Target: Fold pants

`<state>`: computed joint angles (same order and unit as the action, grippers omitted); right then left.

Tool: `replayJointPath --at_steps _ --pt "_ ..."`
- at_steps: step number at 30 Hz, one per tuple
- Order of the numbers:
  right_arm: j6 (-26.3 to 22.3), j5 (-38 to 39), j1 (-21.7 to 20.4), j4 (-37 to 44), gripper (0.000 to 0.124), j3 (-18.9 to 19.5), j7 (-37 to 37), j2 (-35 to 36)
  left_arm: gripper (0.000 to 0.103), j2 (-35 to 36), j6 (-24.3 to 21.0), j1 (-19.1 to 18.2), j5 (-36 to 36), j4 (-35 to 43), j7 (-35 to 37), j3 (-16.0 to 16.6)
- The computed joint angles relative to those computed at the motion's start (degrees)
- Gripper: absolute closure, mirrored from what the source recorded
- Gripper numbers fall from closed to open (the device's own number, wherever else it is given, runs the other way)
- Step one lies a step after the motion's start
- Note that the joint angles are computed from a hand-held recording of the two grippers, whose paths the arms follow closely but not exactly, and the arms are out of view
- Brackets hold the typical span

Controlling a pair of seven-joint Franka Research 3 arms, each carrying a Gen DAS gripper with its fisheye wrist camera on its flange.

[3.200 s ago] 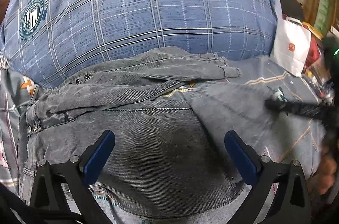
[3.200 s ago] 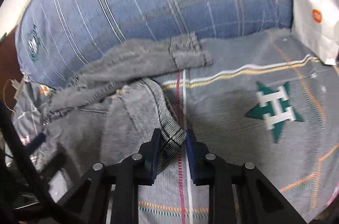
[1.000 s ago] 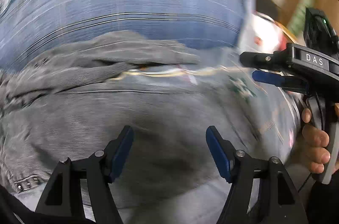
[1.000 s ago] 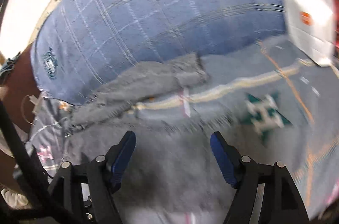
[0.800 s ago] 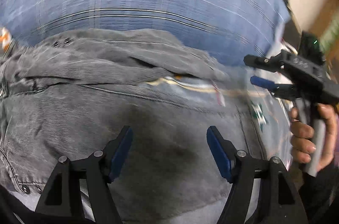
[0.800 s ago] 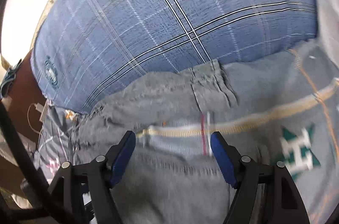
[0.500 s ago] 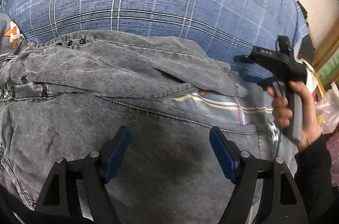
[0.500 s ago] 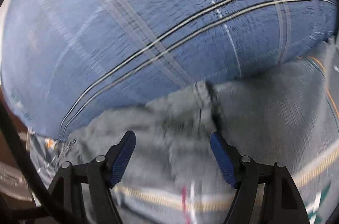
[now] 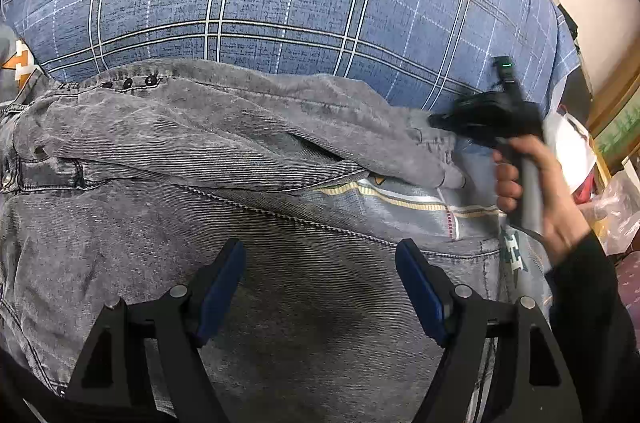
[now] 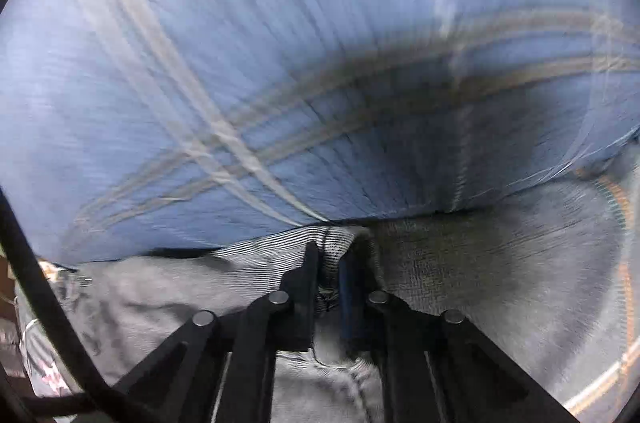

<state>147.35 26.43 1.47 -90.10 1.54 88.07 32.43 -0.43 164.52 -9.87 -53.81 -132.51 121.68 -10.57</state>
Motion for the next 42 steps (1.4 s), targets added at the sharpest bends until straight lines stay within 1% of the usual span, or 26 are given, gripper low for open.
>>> replayJointPath --at_steps 3,5,6,8,9,11,14,16,17,18,19,20,21,23,25,27,30,31,32,34,35,36,37,38,40,42 --pt "5.23 4.93 -1.51 -8.43 0.118 2.92 -6.4 -7.82 0.025 -0.81 -0.35 -0.12 -1.85 -0.16 1.42 0.12" --pt "9.55 8.62 -1.27 -15.17 0.118 4.03 -10.64 -14.09 0.025 -1.73 -0.44 -0.4 -3.0 -0.64 2.25 0.33" --pt "11.71 12.18 -1.44 -18.68 0.118 5.12 -13.77 -17.26 0.025 -2.16 -0.6 -0.59 -3.77 -0.79 2.84 0.54" --pt "14.85 22.74 -1.99 -25.21 0.118 7.46 -21.98 -23.26 0.025 -2.9 -0.82 -1.04 -5.26 -1.1 4.05 0.97" --pt "15.73 29.77 -2.25 -29.1 0.118 8.4 -27.76 -26.82 0.025 -3.16 -1.03 -1.24 -5.59 -1.14 4.31 1.18" --pt "16.19 42.91 -0.91 -34.88 0.118 8.81 -36.42 -32.34 0.025 -3.6 -1.8 -1.55 -6.57 -1.17 5.09 1.62" --pt "15.86 54.46 2.15 -41.81 0.118 7.27 -43.43 -38.23 0.025 -4.2 -3.27 -1.95 -8.29 -1.25 6.36 2.15" --pt "15.71 58.36 4.34 -45.32 0.118 6.28 -45.25 -41.4 0.025 -4.33 -6.27 -1.81 -9.86 -0.91 7.51 2.79" --pt "15.35 61.4 5.55 -46.79 0.119 5.69 -47.43 -42.37 0.025 -4.28 -7.44 -1.63 -10.14 -0.78 7.47 2.93" --pt "15.81 62.96 7.6 -48.93 0.119 4.55 -47.99 -44.41 0.025 -4.03 -8.95 -1.32 -10.24 -0.36 7.04 3.12" --pt "15.45 64.33 7.64 -49.7 0.119 4.74 -49.05 -44.46 0.025 -3.58 -11.63 -0.78 -10.72 0.53 6.29 3.54" --pt "14.43 64.37 8.25 -49.42 0.119 3.79 -49.2 -43.31 0.025 -3.23 -13.35 -0.27 -10.61 1.23 5.38 3.61" --pt "13.54 63.61 8.64 -48.98 0.119 2.73 -48.49 -42.48 0.025 -2.7 -14.67 0.24 -9.2 2.09 3.63 3.5" --pt "11.87 64.24 9.63 -48.64 0.119 0.74 -49.08 -41.6 0.025 -0.6 -15.93 1.02 -3.96 4.84 -1.68 2.84" --pt "11.74 63.89 10.5 -49.34 0.119 -0.06 -48.95 -42.7 0.025 2.71 -16.41 1.55 3.55 8.88 -10.03 1.91" --pt "11.11 64.61 10.99 -49.74 0.119 -0.84 -49.37 -42.82 0.025 6.77 -19.18 2.13 8.8 14.41 -16.36 0.94" --pt "9.95 65.17 11.08 -49.86 0.119 -1.57 -50.09 -42.73 0.025 13.41 -23.43 2.02 20.57 22.98 -27.12 0.06" --pt "9.38 65.32 10.99 -49.85 0.119 -1.83 -50.18 -42.7 0.025 15.72 -24.84 1.32 25.73 25.93 -31.81 0.4" --pt "8.79 65.45 10.85 -49.82 0.119 -2.07 -50.1 -42.59 0.029 17.19 -25.44 0.86 29.24 27.77 -35.56 0.67" --pt "7.89 65.64 10.58 -49.81 0.119 -2.35 -50.09 -42.61 0.035 19.24 -24.6 0.51 33.3 29.84 -41.67 0.92" --pt "7.46 65.73 10.42 -49.74 0.119 -2.48 -50.08 -42.56 0.043 20.32 -25.2 0.34 35.54 31.13 -44.46 1.13" --pt "6.98 65.85 10.25 -49.71 0.119 -2.61 -50.04 -42.59 0.056 21.2 -25.89 0.34 37.23 32.19 -46.75 1.14" --pt "6.42 65.98 10.08 -49.55 0.119 -2.76 -50.2 -42.46 0.087 21.68 -26.58 0.43 38.57 32.88 -48.7 0.99" --pt "6.03 66.09 9.86 -49.2 0.119 -2.89 -50.43 -42.1 0.092 21.63 -26.8 1.15 38.31 32.9 -50.34 0.49" --pt "5.87 66.83 9.42 -48.5 0.119 -3.05 -50.62 -41.41 0.093 19.66 -23.27 3.58 35.17 30.35 -50.15 -1.79" --pt "4.82 68.93 8.72 -48.0 0.119 -3.51 -51.74 -41.01 0.093 16.56 -19.66 4.57 34.43 27.79 -50.86 -2.95"
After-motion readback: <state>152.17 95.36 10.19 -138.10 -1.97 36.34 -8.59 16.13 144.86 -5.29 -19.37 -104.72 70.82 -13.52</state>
